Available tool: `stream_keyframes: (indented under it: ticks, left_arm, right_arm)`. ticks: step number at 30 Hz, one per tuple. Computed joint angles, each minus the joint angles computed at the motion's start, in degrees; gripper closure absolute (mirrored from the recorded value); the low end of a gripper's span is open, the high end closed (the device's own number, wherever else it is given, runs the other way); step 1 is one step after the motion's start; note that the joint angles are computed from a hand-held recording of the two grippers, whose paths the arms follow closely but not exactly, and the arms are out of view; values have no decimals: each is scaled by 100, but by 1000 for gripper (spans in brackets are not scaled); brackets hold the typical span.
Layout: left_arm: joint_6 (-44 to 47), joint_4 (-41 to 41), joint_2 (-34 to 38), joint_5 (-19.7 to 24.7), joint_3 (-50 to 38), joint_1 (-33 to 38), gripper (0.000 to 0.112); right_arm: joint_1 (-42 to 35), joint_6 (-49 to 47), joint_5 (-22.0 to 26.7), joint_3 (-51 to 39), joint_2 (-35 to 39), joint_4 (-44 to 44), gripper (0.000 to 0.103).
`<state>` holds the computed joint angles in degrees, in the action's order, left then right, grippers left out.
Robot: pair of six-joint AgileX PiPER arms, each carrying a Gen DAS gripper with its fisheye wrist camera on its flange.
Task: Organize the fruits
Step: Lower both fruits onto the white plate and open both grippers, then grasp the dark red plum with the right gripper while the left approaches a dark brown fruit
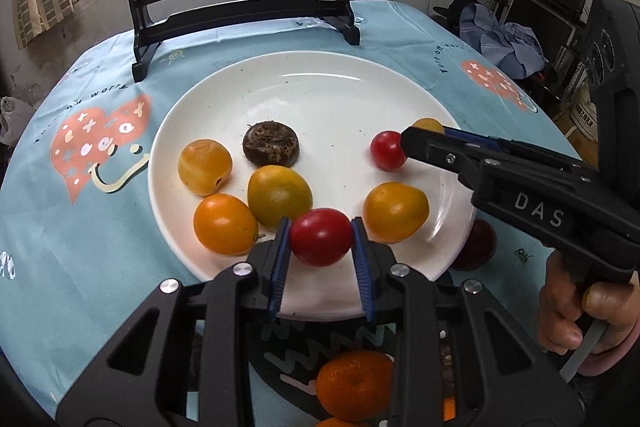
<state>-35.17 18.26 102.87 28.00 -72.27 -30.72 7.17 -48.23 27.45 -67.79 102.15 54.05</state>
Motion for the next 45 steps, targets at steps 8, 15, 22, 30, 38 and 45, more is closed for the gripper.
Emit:
stream_keyframes:
  ticks: [8, 15, 22, 30, 38, 45]
  left_arm:
    - [-2044, 2002, -977, -84, 896, -261, 23]
    - [-3527, 2936, -2008, -294, 2023, 160, 20]
    - [-2995, 1773, -2274, -655, 2610, 896, 20]
    - [-3417, 2193, -2388, -404, 2813, 683, 18]
    - [-3423, 2222, -2393, -343, 2820, 614, 18]
    - [-3369, 2183, -2379, -330, 2802, 616, 18]
  right_arm:
    - [-291, -404, 167, 543, -579, 372, 65]
    - [-653, -1236, 78, 1456, -1288, 925, 62]
    - [-701, -945, 124, 1699, -1402, 459, 60]
    - [7, -39, -602, 1883, -1342, -915, 59]
    - [406, 914, -1080, 1811, -1044, -2089, 58]
    - [397, 790, -1133, 1745, -932, -1991, 63]
